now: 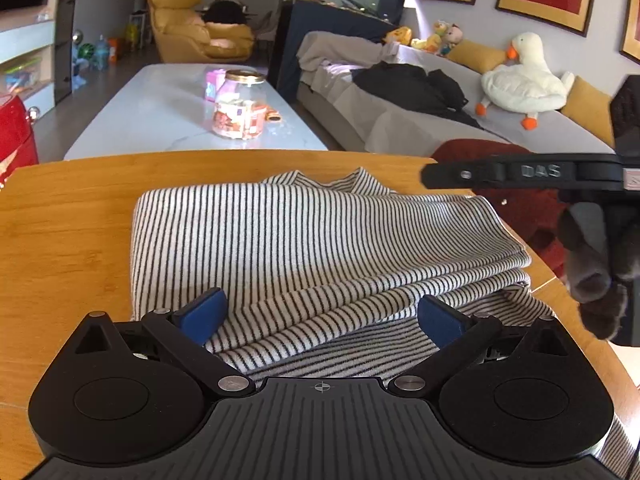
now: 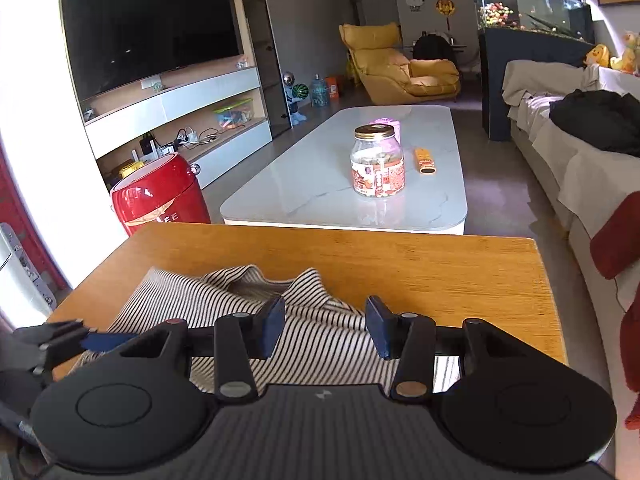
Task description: Fold clothes
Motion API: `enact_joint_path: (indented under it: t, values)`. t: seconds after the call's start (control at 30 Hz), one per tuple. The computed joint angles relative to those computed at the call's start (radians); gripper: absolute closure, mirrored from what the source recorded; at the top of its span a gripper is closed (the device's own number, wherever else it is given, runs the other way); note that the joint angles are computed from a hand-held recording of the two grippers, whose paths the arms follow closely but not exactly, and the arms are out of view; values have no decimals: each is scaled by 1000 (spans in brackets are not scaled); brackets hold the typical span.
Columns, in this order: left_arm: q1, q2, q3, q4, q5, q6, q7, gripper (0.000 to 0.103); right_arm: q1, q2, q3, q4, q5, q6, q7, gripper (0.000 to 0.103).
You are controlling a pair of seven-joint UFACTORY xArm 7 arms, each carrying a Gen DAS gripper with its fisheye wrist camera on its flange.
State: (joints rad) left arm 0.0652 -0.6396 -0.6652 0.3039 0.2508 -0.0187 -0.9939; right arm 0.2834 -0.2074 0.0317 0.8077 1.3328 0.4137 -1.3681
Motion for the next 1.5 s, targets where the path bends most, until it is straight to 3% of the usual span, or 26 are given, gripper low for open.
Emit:
enact_joint_path:
  t: [0.13, 0.23, 0.33, 0.37, 0.4, 0.43, 0.5, 0.6, 0.73, 0.83, 1.0, 1.13, 1.2, 1.27, 1.33, 1.43, 1.5]
  values:
    - [-7, -26, -8, -9, 2, 19, -25, 0, 20, 164, 57, 131, -34, -52, 74, 58]
    - [-49, -12, 50, -27, 16, -12, 21, 0, 28, 268, 101, 199, -256, -139, 288, 60]
    - [-139, 9, 172, -49, 15, -44, 119, 0, 2, 292, 130, 213, -333, -129, 346, 79]
    - [-185, -2, 226, -71, -10, -64, 130, 0, -8, 287, 135, 212, -345, -109, 347, 96]
    - [-217, -26, 263, -91, -40, -73, 127, 0, -11, 273, 140, 200, -335, -104, 326, 96]
    - [-246, -51, 297, -109, -69, -81, 123, 0, -16, 241, 151, 173, -290, -116, 264, 97]
    - [-236, -160, 285, -148, -124, -54, 88, 0, -4, 144, 144, 107, -145, -116, 97, 97]
    - [-228, -362, 272, -196, -145, 44, 66, 0, 13, -77, 53, -13, -71, 59, 51, 98]
    - [-261, -542, 299, -210, -140, 180, 58, 0, 22, -379, -42, -194, -202, 237, 95, 98]
    - [-296, -616, 298, -202, -143, 258, 30, 0, 8, -545, -65, -319, -344, 319, 169, 98]
    - [-346, -620, 268, -152, -127, 359, 13, 0, 0, -770, -95, -493, -511, 406, 248, 98]
    - [-364, -582, 247, -100, -101, 457, 29, 0, 8, -883, -159, -546, -630, 497, 280, 97]
    - [-395, -576, 251, -105, -96, 521, 46, 0, 3, -920, -214, -540, -663, 527, 290, 90]
    - [-427, -566, 254, -109, -93, 594, 66, 0, -17, -934, -264, -517, -666, 527, 311, 66]
    - [-464, -567, 251, -120, -89, 688, 87, 0, -44, -933, -301, -493, -661, 507, 338, 55]
    - [-528, -628, 270, -161, -102, 781, 93, 0, -85, -902, -316, -472, -672, 440, 373, 41]
    - [-567, -705, 277, -180, -125, 819, 66, 0, -104, -871, -320, -468, -691, 413, 399, 37]
